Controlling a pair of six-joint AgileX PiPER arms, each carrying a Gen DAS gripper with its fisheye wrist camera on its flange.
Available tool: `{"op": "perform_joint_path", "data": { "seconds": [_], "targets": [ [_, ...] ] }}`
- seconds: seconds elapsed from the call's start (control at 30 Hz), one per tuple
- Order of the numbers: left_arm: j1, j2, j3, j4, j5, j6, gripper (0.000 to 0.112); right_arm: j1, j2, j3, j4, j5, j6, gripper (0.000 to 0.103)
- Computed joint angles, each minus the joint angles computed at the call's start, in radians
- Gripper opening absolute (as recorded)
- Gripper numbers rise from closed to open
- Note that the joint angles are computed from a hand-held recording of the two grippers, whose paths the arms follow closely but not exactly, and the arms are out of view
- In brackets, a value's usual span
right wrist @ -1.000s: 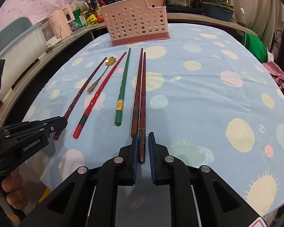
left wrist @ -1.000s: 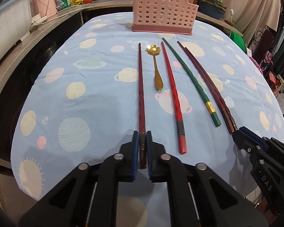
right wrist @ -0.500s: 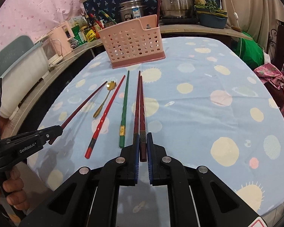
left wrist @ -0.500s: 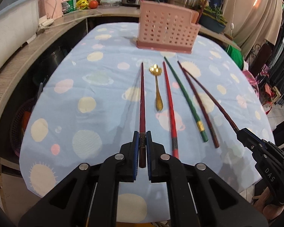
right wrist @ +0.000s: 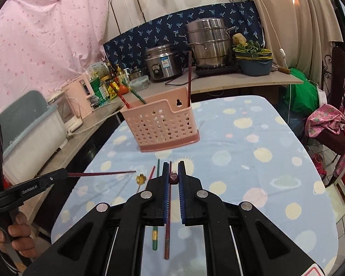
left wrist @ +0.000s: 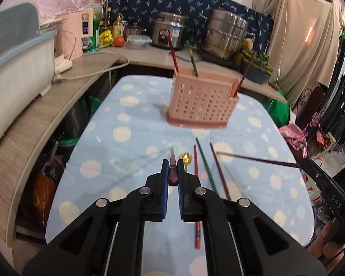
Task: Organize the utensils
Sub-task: 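Lift both held dark red chopsticks and carry them over the pink holder, then lower both chopsticks into the pink holder and open both tools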
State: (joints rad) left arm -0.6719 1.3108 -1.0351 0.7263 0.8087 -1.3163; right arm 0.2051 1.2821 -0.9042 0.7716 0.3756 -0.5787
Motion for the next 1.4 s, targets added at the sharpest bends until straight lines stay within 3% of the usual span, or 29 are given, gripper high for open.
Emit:
{"op": "perform_joint_path", "data": {
  "seconds": [0.27,0.87,1.03,1.27,1.4],
  "targets": [
    [0.108,0.070,-0.161,-0.037,-0.025,0.127,0.007,-0.009,0.112,-0.185,-0.016,0.020,0.039,0.008],
    [0.195,0.236,-0.605,-0.100,0.036,0.368,0.007,-0.009,0.294,-0.623,-0.147,0.114,0.214,0.008],
    [0.218,0.327,-0.838,-0.102,0.093,0.453,0.007,-0.001,0.382,-0.836,-0.251,0.142,0.328,0.008],
    [0.258,0.502,-1.164,-0.135,0.165,0.585,0.007,-0.006,0.594,-1.231,-0.337,0.252,0.498,0.008],
    [0.298,0.590,-1.268,-0.184,0.177,0.633,0.007,0.004,0.735,-1.456,-0.399,0.333,0.587,0.008]
  ]
}}
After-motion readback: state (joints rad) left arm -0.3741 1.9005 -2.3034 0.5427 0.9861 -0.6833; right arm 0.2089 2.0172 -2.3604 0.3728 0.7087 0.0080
